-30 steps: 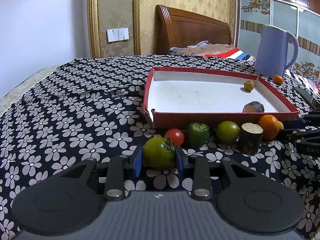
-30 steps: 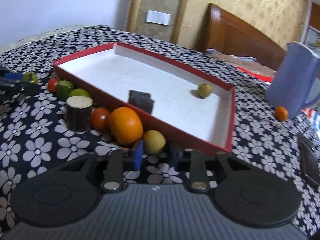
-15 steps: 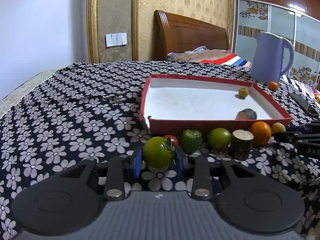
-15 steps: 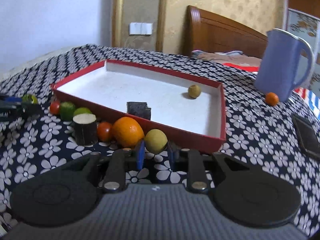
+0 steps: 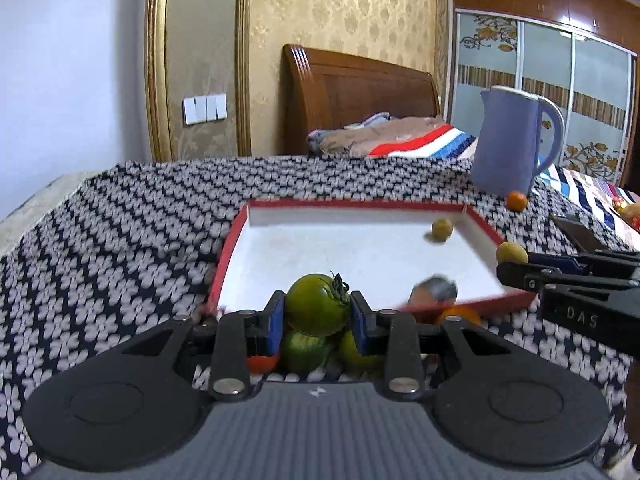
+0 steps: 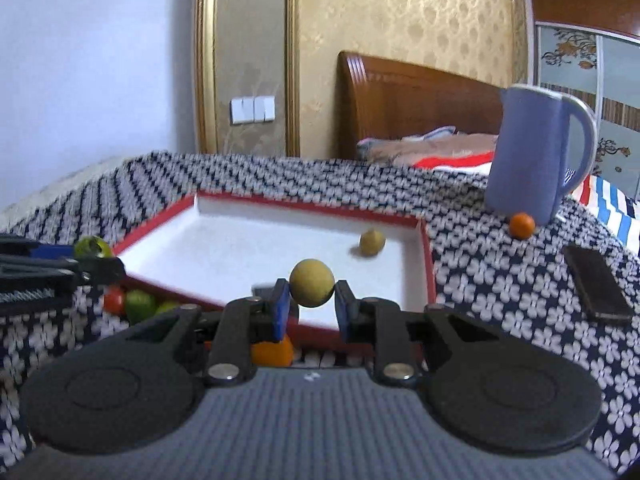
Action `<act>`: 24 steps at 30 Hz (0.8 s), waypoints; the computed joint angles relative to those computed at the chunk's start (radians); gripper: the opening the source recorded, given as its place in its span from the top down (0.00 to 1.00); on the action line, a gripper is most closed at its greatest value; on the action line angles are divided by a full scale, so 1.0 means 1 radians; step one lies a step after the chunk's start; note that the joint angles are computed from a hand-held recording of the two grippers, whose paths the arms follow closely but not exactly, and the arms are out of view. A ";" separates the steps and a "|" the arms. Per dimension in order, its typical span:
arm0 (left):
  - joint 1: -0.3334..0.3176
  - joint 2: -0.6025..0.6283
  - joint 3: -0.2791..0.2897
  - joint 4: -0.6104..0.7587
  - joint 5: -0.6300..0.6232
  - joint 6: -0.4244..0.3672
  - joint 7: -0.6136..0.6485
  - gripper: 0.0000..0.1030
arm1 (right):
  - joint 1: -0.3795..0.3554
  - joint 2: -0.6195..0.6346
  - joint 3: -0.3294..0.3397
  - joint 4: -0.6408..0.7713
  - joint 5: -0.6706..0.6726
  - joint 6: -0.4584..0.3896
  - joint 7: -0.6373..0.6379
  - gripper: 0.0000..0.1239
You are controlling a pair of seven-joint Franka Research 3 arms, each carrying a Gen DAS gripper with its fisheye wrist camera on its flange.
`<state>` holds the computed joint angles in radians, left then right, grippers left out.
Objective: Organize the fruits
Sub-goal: 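Carry the tomato over the tray while the right tool opens releasing the kiwi inside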
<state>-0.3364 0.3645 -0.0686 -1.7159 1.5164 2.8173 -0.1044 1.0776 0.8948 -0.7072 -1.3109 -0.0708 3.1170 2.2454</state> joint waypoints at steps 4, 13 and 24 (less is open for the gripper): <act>-0.018 0.045 -0.005 0.083 -0.052 -0.043 0.068 0.68 | -0.014 0.024 -0.016 0.055 -0.001 -0.026 0.021 0.81; -0.062 0.115 0.040 0.192 -0.165 -0.053 0.197 0.68 | -0.103 0.051 0.056 0.171 -0.084 -0.074 0.077 0.81; -0.087 0.158 0.077 0.232 -0.259 -0.045 0.279 0.68 | -0.189 0.073 0.161 0.273 -0.206 -0.137 0.120 0.81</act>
